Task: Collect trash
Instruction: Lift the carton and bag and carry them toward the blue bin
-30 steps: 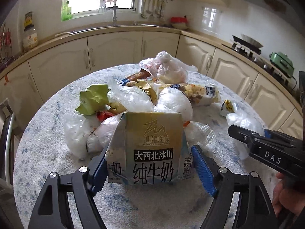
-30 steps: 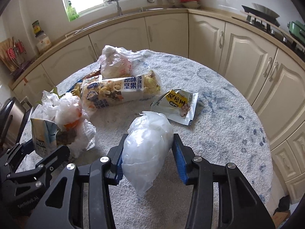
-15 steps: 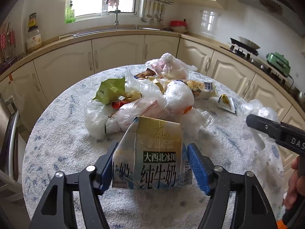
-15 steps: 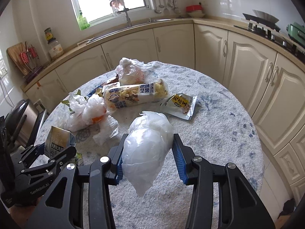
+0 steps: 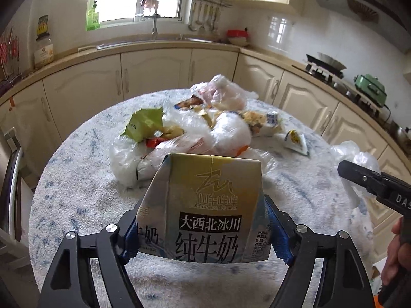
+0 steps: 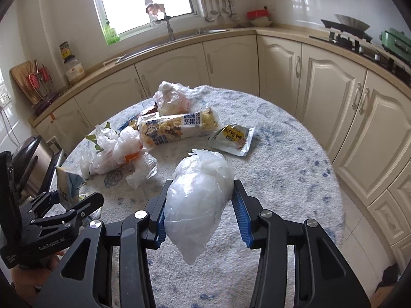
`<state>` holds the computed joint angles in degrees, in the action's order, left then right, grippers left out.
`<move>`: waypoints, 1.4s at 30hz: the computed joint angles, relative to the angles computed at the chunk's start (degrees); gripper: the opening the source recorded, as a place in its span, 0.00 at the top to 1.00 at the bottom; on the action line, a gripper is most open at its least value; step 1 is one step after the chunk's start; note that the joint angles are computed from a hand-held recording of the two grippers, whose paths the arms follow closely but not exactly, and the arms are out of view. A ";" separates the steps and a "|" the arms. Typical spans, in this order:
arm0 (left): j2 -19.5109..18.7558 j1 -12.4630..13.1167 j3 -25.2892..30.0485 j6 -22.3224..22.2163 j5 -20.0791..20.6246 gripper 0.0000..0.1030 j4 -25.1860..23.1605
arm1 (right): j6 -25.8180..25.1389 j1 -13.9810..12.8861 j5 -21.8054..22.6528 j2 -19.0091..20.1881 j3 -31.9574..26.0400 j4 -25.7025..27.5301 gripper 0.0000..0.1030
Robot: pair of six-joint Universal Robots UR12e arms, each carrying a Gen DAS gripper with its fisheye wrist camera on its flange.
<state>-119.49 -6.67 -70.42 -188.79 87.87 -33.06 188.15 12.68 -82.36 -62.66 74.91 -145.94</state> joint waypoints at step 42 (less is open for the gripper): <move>-2.77 -15.96 1.70 19.86 -25.30 0.25 -0.96 | 15.49 -18.36 -13.61 -25.11 32.79 -8.99 0.56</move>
<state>-122.26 -22.63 -68.73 -168.93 62.57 -34.02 203.64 -5.68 -95.97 -87.77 107.70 -154.93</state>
